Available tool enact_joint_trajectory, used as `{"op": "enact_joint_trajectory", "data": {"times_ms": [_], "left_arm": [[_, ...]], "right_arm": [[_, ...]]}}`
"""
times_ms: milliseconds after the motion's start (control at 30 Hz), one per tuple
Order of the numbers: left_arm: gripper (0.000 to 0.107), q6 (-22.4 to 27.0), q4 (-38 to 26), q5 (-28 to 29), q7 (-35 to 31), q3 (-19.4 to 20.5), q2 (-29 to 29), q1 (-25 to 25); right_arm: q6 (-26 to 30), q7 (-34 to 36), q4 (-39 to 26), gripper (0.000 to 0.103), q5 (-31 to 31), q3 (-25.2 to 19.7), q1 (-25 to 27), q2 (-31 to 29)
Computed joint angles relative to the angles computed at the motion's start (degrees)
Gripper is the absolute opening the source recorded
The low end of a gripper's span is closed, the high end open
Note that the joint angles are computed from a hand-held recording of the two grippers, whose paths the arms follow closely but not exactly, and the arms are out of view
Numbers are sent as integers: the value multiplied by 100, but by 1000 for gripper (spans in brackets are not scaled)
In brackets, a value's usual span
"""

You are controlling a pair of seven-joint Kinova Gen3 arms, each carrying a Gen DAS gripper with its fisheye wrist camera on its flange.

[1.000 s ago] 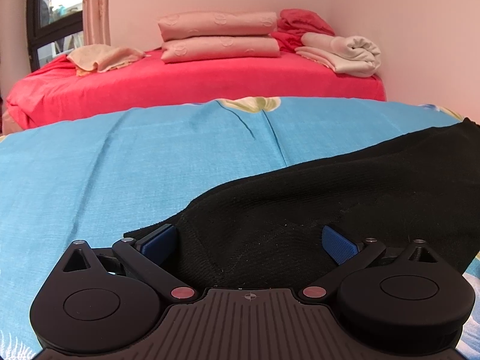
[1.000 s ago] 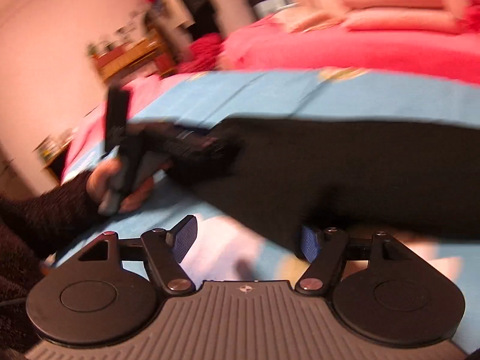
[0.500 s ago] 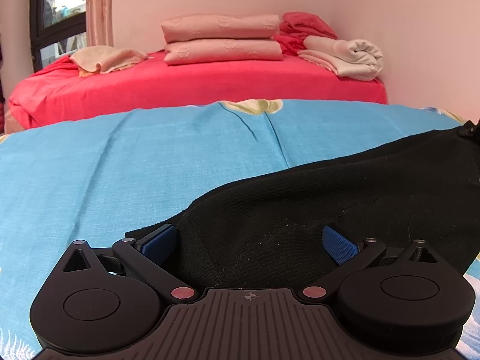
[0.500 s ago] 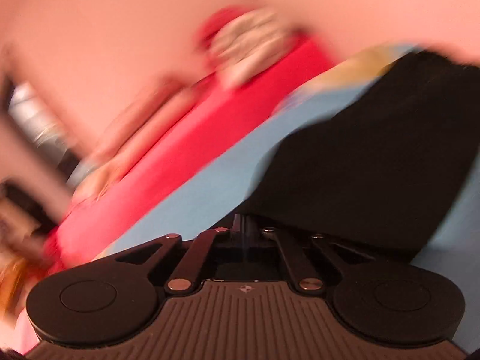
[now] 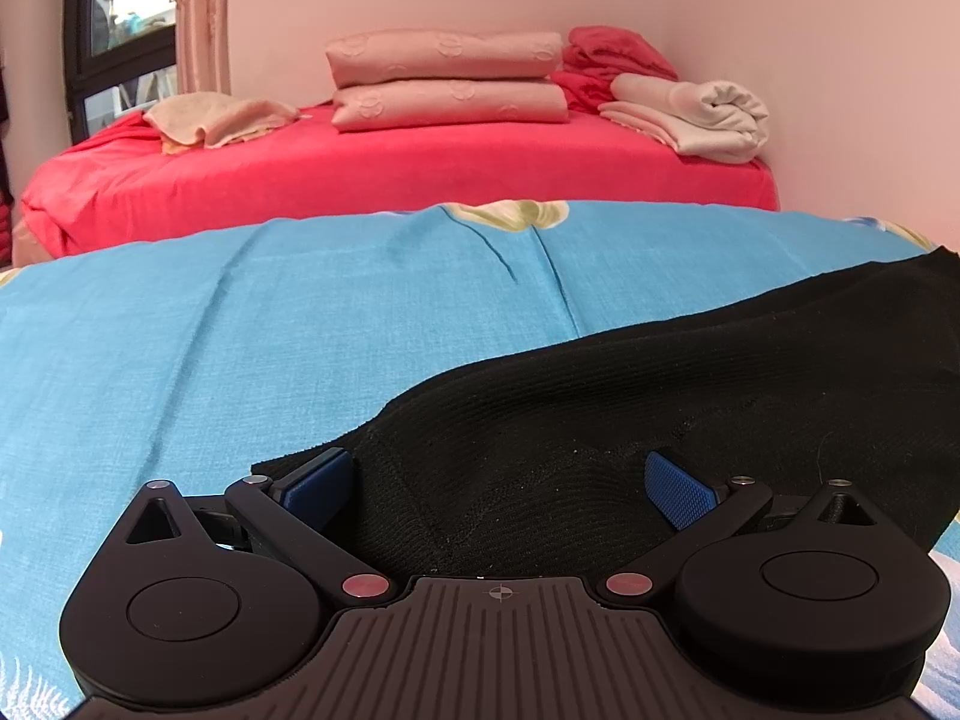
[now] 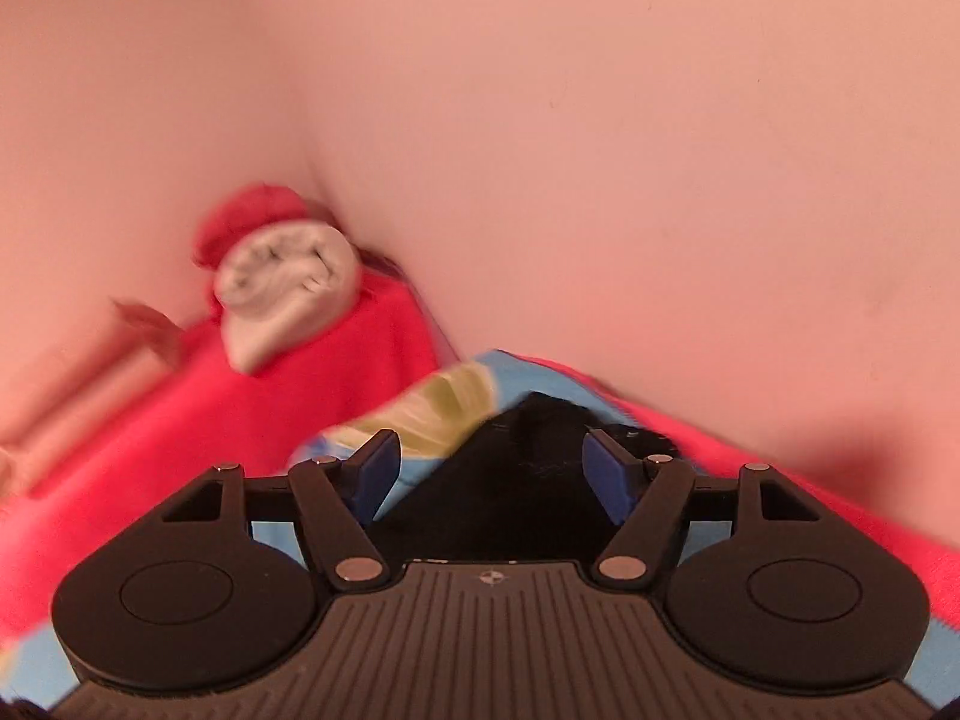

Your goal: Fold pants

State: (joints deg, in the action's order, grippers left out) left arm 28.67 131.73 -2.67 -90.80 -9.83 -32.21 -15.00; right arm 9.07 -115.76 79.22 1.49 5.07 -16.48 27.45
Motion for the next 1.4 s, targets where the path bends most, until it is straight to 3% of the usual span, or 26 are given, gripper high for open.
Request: {"op": "enact_joint_trajectory", "data": {"times_ms": [100, 167, 200, 233, 267, 333, 400, 533, 567, 633, 733, 800, 900, 967, 1133, 1200, 1333, 1400], "left_arm": [[103, 5, 0, -3, 17, 28, -3, -30], [103, 5, 1, -7, 17, 29, -6, -36], [103, 5, 1, -7, 17, 29, -6, -36], [103, 5, 1, -7, 17, 29, -6, -36], [103, 7, -1, -4, 16, 22, -6, -33], [103, 0, 0, -1, 21, 27, -3, -38], [103, -7, 1, -7, 24, 36, 2, -46], [103, -8, 4, -37, 68, 109, 0, -107], [103, -10, 8, -49, 91, 146, -3, -133], [103, -17, 11, -76, 127, 193, 0, -168], [103, -25, 26, -138, 210, 308, -6, -252], [103, -18, 33, -199, 316, 462, -14, -355], [103, 50, -10, -283, 416, 564, 19, -406], [103, 131, -66, -340, 477, 620, 61, -427], [103, 254, -149, -494, 678, 786, 116, -493], [103, 261, -154, -545, 749, 823, 127, -497], [103, 302, -188, -601, 821, 813, 156, -443], [103, 305, -192, -627, 851, 811, 159, -426]], "right_arm": [[109, 20, -124, 67, 323, 468, -484, 209], [401, 3, -437, 48, 777, 982, -955, 537], [513, -23, -505, 33, 905, 1125, -1086, 654], [533, -98, -546, 9, 941, 1162, -1128, 666], [513, -184, -481, 9, 1007, 1260, -1230, 587], [299, -442, -420, 9, 1318, 1631, -1475, 579], [270, -744, -474, 9, 1345, 1646, -1419, 545], [991, -586, -953, 16, 911, 1692, -1331, 889], [1042, -588, -952, 22, 852, 1751, -1370, 829], [914, -871, -686, 50, 822, 2181, -1696, 654], [560, -1247, -167, 65, 1264, 2702, -2205, 365], [401, -1031, 170, 71, 1599, 2532, -2264, 50], [658, -332, 401, 73, 1613, 1757, -2010, -346], [725, 134, 684, 79, 1440, 1227, -1852, -650], [979, 1299, 1120, 80, 628, -101, -1256, -1197], [986, 1611, 1165, 79, 770, -530, -1113, -1237], [884, 1747, 1499, 79, 1585, -656, -1482, -1456], [798, 2073, 1609, 79, 1583, -1117, -1202, -1505]]}}
